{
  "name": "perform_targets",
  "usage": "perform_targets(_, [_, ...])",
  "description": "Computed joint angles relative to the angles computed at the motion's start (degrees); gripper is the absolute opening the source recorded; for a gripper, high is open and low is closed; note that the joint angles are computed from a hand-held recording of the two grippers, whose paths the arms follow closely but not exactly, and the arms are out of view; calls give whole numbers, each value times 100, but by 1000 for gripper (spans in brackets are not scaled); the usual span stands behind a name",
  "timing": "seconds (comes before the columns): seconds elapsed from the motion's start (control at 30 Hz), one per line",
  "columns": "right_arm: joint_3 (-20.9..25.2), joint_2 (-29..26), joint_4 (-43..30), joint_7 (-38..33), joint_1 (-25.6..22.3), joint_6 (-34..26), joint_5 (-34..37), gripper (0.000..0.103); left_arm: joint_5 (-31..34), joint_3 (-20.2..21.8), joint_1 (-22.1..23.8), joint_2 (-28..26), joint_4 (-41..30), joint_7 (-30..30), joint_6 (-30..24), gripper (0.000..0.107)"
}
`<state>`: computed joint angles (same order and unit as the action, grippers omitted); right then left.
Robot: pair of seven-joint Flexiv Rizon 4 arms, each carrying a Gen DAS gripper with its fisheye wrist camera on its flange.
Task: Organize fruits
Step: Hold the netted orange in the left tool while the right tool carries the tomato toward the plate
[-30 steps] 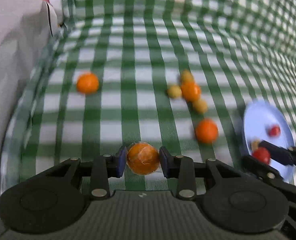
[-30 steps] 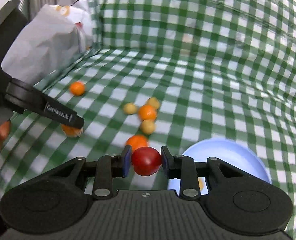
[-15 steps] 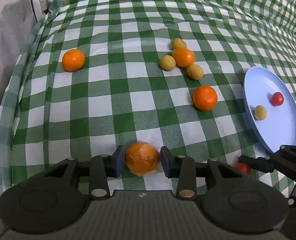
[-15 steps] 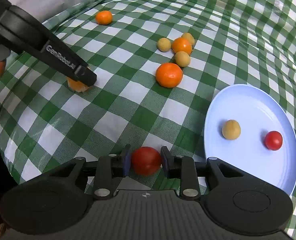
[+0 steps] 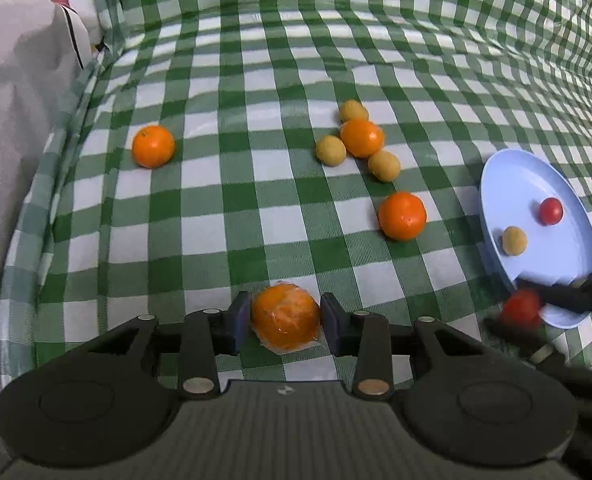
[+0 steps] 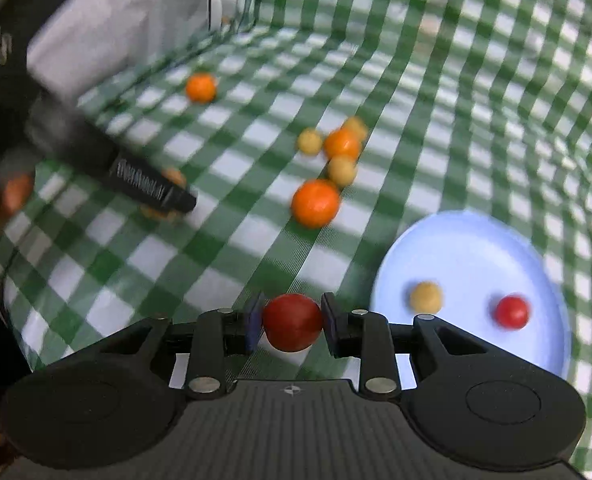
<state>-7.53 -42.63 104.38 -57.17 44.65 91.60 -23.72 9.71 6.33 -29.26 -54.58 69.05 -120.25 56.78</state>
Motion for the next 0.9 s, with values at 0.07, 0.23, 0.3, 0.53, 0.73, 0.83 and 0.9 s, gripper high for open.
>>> perform_targets(0.07, [-401, 97, 141, 19, 223, 321, 5, 32, 48, 51, -31, 41, 43, -66, 80, 41])
perform_targets(0.23, [-1174, 38, 432, 22, 755, 867, 607, 32, 259, 248, -167, 71, 17, -291, 222, 41])
perform_targets(0.3, [-1389, -31, 424, -36, 943, 873, 830, 32, 319, 286, -200, 67, -10, -370, 242, 41])
perform_targets(0.53, [-1417, -46, 450, -393, 1057, 907, 1271, 32, 436, 350, -307, 30, -92, -609, 485, 41])
perform_targets(0.73, [-1561, -52, 519, -424, 1187, 832, 1498, 32, 476, 347, -338, -49, -224, -590, 335, 41])
perform_targets(0.83, [-1733, -76, 578, -404, 1294, 928, 1643, 32, 466, 317, -301, -59, -214, -622, 358, 41])
perform_targets(0.9, [-1851, -116, 573, -382, 1369, 924, 1745, 32, 456, 314, -294, -54, -201, -652, 386, 41])
